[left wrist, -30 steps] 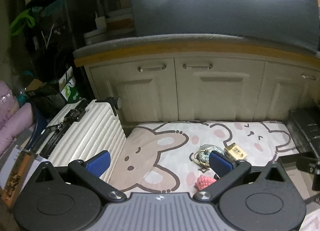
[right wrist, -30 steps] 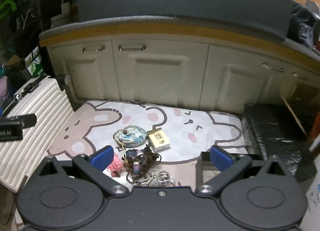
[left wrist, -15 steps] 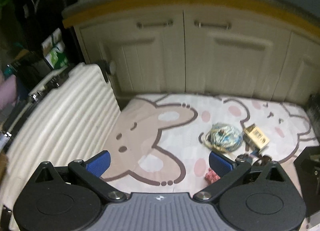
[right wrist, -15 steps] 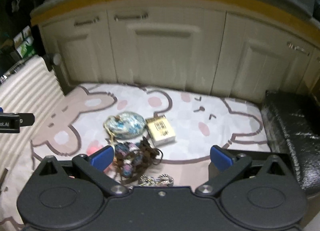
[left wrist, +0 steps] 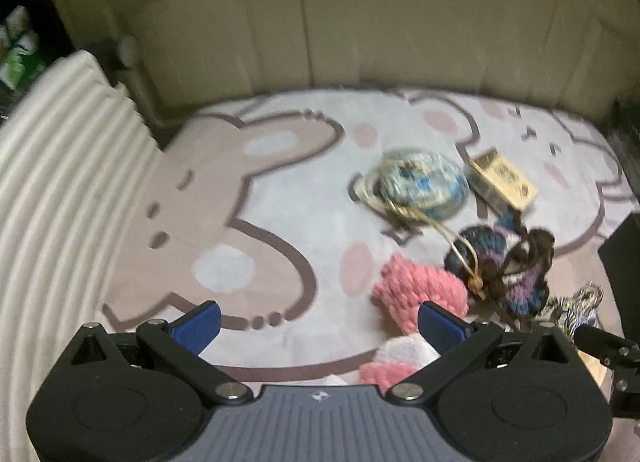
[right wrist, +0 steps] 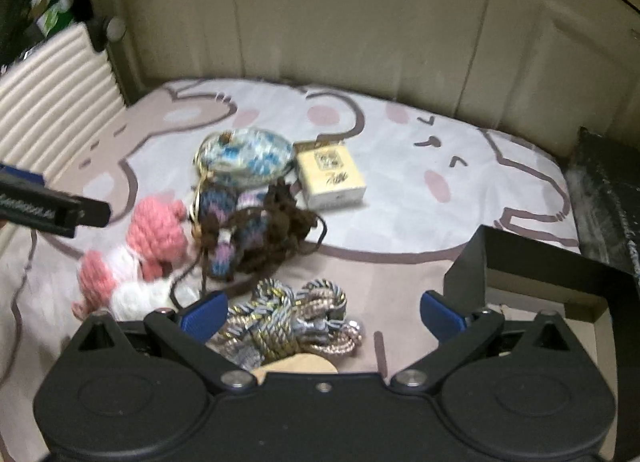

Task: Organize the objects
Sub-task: 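Move the left tool to the pink crochet doll while the right tool reaches the braided rope bundle, then close the left tool on the pink crochet doll while the right tool grips the rope bundle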

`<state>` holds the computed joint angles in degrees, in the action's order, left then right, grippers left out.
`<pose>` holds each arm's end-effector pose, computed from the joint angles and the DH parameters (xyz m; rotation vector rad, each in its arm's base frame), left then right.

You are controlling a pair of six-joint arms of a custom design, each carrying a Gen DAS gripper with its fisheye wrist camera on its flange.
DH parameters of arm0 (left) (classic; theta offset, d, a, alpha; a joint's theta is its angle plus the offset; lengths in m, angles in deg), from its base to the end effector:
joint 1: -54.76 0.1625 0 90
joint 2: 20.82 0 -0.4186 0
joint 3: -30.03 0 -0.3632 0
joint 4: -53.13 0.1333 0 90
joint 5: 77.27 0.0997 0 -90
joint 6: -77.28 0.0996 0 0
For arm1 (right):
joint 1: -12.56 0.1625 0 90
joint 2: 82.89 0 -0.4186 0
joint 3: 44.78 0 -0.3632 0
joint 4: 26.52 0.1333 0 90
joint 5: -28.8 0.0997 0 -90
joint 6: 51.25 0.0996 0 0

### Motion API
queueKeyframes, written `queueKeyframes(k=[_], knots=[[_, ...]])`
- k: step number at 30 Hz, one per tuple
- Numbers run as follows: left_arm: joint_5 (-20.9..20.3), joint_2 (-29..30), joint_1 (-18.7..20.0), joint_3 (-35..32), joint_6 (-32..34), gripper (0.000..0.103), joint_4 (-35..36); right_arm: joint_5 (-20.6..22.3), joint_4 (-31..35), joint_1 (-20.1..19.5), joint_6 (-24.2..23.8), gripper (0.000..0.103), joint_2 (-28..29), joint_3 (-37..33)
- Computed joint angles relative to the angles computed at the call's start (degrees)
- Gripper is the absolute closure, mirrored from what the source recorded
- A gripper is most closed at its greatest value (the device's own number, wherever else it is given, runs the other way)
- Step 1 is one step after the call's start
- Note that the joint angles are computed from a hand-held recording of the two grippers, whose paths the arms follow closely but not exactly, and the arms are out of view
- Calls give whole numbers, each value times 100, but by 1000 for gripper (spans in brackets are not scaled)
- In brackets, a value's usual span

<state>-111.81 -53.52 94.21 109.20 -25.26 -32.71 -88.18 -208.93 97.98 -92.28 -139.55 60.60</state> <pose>-0.3435 -0.5615 0.0124 -0.4219 1.9797 -0.7881 0.0397 -0.6082 0.2440 0.5202 -2.3023 0.6498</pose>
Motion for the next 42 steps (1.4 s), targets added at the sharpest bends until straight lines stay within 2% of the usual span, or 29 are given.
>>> queueKeyframes(k=[7,9,12,15,17,19,20,23,26,31,34,36,38,39,42], knots=[[-316,-93,274,626,1234,0,-1980,87,229,-65,-585,0,45,1],[-450,-81,343,668,1493,0,-2296,69,256,-67,-753,0,85,-10],[-647,-27,446,621,1750,0,-2438,106,315,-92,-901,0,144,-52],[-817,-18,523,686,1847,0,-2650,193,424,-121,-819,0,192,-132],[-792,-18,531,726,1802,0,-2693,192,570,-135,-719,0,229,-206],[-800,-5,538,689,1856,0,-2631,142,814,-144,-586,6,265,-293],[-815,4,544,677,1880,0,-2622,136,904,-154,-537,6,276,-320],[-893,12,576,655,1932,0,-2620,161,756,-155,-621,8,298,-282],[-929,47,586,609,1869,0,-2553,310,692,-169,-726,19,242,-212],[-978,36,601,590,1892,2,-2574,362,748,-137,-695,21,171,-181],[-857,-11,541,663,1908,18,-2645,418,727,-139,-680,21,122,-133],[-847,-43,517,703,2032,39,-2774,456,702,-130,-665,22,86,-99],[-852,-42,499,681,2117,53,-2794,488,678,-120,-643,22,57,-84],[-856,-40,489,677,2159,58,-2800,493,654,-110,-624,22,47,-77],[-855,-52,447,700,2171,59,-2801,503,623,-77,-553,22,-14,-54]])
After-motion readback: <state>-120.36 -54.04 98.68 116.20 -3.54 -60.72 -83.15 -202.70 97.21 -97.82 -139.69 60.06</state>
